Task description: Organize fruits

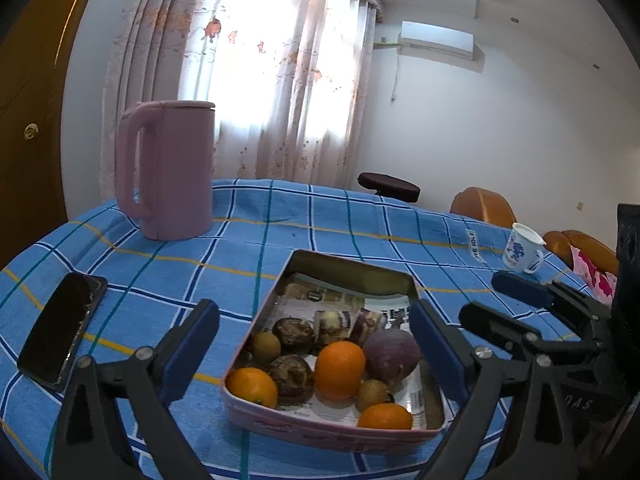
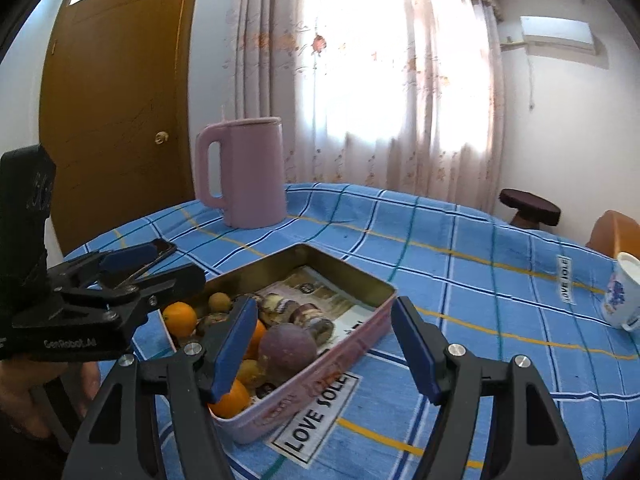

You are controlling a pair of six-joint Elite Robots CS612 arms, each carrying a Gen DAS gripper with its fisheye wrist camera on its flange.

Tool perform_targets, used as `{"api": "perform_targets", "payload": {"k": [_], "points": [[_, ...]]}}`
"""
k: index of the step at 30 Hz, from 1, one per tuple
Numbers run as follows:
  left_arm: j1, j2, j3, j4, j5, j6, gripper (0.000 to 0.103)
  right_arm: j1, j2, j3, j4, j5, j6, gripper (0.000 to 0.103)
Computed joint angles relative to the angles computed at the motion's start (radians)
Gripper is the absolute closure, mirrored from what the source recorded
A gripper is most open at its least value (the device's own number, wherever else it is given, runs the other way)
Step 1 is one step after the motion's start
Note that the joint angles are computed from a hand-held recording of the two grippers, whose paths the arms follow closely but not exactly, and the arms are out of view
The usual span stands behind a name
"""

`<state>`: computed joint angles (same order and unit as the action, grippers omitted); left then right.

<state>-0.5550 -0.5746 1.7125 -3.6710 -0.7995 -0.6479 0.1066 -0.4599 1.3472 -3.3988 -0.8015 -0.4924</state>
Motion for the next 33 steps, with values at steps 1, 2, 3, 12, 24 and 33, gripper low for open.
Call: {"api": "perform_targets", "payload": {"k": [1,2,3,12,24,33], "points": [[-0.001,0.0,-0.002,0.0,-0.003,0.005,0.005,-0.001,-0.001,0.002,-0.007,-0.002,0.004,0.032],[-0.002,0.0,-0.003,-0.001,-0.005,0.01,0.005,-0.003,-0.002,0.005,-0.015,-0.002,0.009,0.032],[-0.002,0.0,-0.004,-0.003,-0.006,0.015,0.005,-0.006,-0.004,0.009,-0.022,0.001,0.014,0.032],[-0.01,-0.001,-0.01,-0.006,-0.019,0.035,0.005,-0.019,-0.016,0.032,-0.079,0.006,0.057,0.026],[-0.015,-0.003,-0.013,-0.011,-0.019,0.051,0.004,-0.021,-0.022,0.041,-0.096,0.004,0.067,0.025],[-0.017,-0.006,-0.013,0.0,-0.022,0.057,0.002,-0.023,-0.023,0.043,-0.109,-0.002,0.085,0.025]]}}
